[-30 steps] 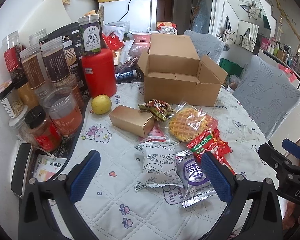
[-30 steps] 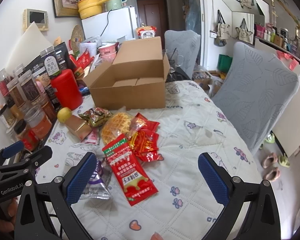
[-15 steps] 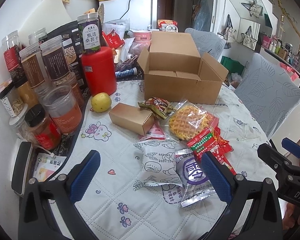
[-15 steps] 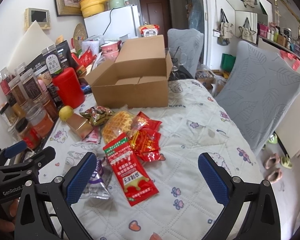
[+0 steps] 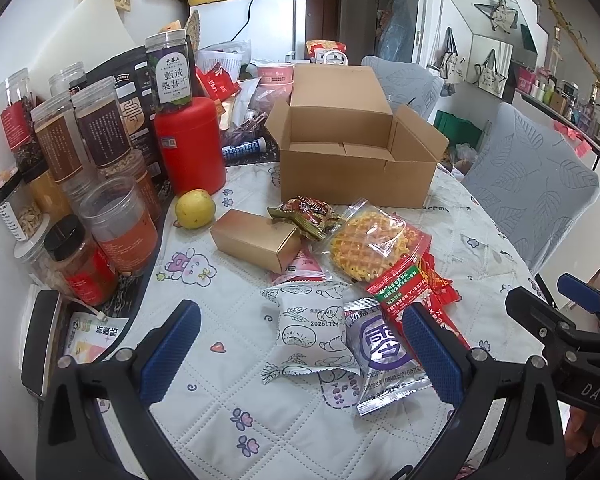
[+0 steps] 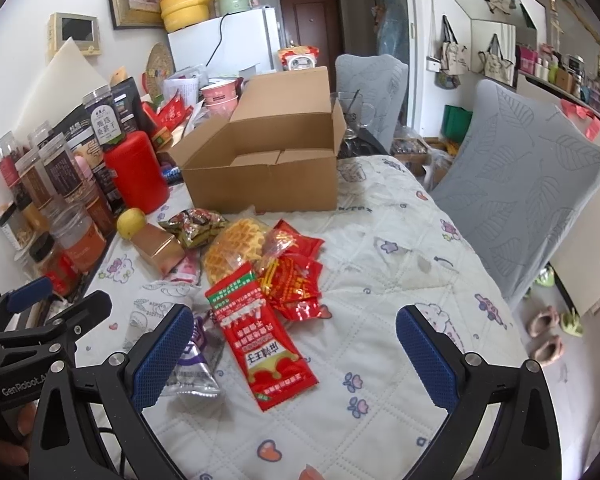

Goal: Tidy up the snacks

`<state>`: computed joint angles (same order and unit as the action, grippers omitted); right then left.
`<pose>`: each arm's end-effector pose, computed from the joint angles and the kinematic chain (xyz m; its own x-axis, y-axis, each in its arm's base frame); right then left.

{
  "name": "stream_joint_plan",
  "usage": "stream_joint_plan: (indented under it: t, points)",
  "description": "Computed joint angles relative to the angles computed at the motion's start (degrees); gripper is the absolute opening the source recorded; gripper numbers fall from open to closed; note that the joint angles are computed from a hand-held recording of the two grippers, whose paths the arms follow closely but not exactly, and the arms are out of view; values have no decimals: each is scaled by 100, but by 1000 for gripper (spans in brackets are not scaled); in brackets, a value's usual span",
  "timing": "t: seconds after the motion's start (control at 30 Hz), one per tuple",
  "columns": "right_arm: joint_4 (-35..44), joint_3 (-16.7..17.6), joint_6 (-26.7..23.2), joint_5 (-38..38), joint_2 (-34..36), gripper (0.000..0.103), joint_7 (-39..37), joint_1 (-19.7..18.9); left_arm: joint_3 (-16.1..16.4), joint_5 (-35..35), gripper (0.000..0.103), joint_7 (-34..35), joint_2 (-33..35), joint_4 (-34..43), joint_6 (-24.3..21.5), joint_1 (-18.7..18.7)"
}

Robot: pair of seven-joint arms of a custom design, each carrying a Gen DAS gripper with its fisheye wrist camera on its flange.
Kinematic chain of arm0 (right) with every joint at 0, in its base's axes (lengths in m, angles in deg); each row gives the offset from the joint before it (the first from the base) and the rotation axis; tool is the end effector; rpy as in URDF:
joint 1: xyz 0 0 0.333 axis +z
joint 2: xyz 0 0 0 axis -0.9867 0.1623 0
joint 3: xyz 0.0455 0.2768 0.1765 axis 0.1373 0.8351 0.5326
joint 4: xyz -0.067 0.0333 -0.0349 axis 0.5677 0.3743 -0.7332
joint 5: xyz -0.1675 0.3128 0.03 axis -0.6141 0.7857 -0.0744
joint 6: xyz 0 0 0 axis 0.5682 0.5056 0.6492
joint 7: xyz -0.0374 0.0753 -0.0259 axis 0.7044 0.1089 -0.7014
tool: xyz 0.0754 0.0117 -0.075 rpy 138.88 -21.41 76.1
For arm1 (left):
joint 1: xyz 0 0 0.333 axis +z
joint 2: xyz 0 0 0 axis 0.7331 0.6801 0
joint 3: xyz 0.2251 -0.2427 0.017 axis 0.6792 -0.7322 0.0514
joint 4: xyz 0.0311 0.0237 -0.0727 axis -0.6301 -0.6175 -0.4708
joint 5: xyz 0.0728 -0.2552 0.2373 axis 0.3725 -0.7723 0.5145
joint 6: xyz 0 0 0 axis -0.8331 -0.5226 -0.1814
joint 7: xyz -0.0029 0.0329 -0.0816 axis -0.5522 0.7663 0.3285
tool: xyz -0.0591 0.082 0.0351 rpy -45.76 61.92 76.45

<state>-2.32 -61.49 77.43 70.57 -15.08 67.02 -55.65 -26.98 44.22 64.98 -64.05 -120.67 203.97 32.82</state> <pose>0.7085 0.3256 0.5147 0.1107 -0.9879 -0.1090 -0.6613 0.0086 -0.7501 0.6725 -0.1723 0.5327 0.0683 -0.9971 0.0335 -0.7098 -0.0722 -0.7007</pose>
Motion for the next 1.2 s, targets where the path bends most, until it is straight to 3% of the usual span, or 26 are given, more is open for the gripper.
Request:
stream_joint_plan:
  t: [0.67, 1.2]
  points:
    - [117, -34, -161, -68, 52, 103, 66, 53, -6, -159, 103, 175, 26, -33, 37, 9]
    - [180, 127, -145, 164, 160, 103, -314, -74, -15, -97, 103, 86, 145, 178, -379, -35]
